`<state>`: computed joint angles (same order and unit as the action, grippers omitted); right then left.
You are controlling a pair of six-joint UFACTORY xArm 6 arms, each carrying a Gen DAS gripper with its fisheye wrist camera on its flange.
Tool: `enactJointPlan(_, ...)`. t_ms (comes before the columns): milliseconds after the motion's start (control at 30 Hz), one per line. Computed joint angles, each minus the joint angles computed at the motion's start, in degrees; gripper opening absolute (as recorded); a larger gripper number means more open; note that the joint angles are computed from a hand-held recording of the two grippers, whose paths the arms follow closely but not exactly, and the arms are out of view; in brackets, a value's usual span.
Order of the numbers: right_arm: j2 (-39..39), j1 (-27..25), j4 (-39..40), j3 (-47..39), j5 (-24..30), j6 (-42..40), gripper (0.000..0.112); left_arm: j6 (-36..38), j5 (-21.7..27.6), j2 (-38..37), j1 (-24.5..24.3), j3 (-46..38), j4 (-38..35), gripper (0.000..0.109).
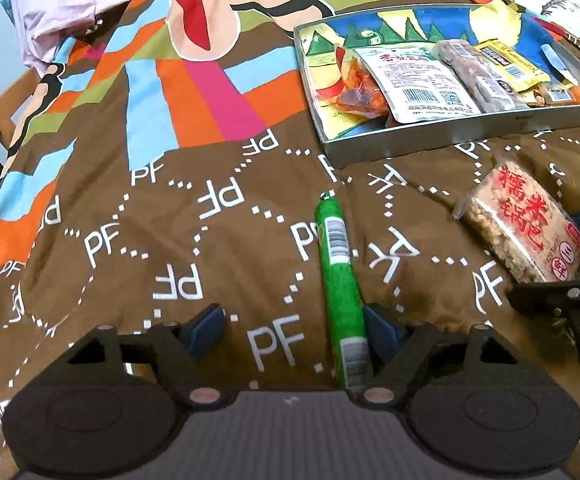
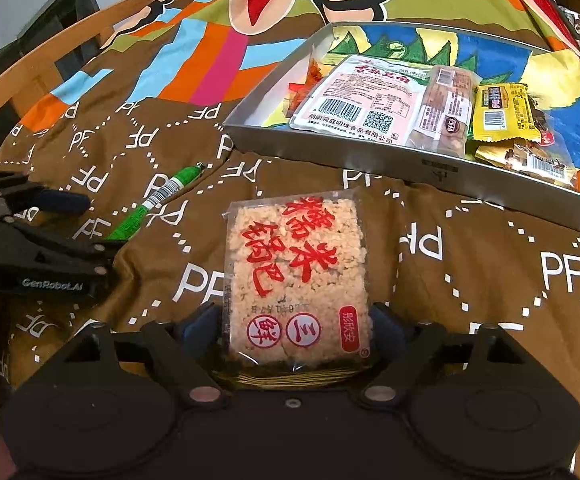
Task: Organize snacks
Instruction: 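Grasp the green tube snack with the left gripper while the right gripper holds the rice-cake pack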
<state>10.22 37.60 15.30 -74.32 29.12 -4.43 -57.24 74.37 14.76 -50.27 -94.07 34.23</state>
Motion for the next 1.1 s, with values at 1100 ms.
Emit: enactJointPlan(1100, -1.7, 1.6, -9.6, 8.4, -15.1, 0.5, 0.085, 2.3, -1.8, 6.9, 3.2, -7.0, 2.3, 0.034)
